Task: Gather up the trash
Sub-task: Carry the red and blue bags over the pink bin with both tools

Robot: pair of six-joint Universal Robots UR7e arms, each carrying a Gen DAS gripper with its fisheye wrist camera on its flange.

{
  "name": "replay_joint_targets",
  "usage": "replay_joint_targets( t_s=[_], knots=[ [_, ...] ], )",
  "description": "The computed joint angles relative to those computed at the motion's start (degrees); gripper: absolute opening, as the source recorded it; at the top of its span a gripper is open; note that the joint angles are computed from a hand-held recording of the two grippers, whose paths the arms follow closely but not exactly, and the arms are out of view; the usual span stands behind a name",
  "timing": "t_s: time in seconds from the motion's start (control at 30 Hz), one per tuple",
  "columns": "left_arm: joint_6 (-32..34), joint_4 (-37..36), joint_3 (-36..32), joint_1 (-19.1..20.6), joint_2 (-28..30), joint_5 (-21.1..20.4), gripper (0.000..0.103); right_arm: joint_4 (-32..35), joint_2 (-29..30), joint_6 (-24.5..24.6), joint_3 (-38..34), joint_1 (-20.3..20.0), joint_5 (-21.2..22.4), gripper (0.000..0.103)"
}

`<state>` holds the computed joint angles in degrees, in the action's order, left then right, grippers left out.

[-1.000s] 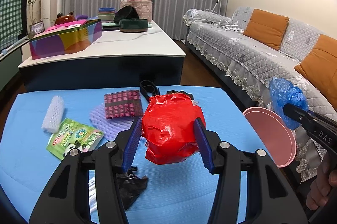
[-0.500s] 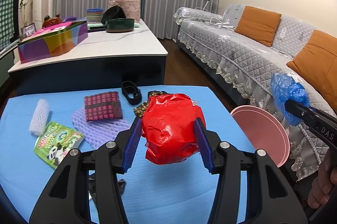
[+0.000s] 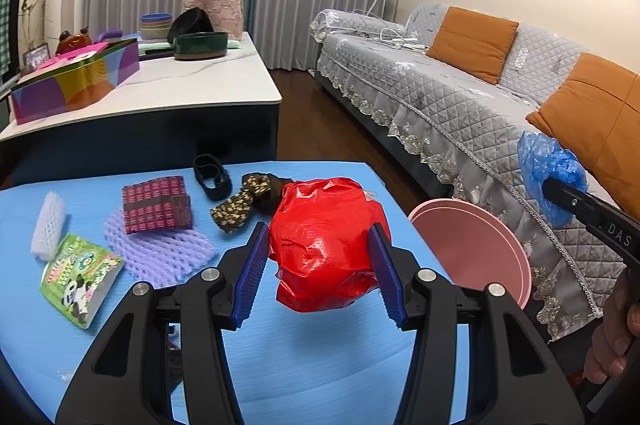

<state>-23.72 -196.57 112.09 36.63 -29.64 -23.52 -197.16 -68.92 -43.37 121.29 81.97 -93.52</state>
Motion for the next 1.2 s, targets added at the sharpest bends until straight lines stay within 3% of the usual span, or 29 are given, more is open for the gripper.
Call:
replay_joint_targets(
  t_s=[0.4, 0.8, 1.2],
  knots=[
    [6.23, 0.23, -7.84, 0.91, 3.92, -4.23, 0.05, 0.12, 0.25, 1.42, -2.7, -1.96, -2.35, 0.021],
    [15.41, 1.56, -21.0, 3.9, 10.26, -10.04, 0.05, 0.61, 2.08, 2.99, -6.26, -4.07, -4.38, 0.021],
    [17.46, 5.57, -29.52, 5.8, 14.56, -14.58, 0.05, 0.52, 3.58, 3.8, -8.92, -5.47, -5.06, 0.021]
  ],
)
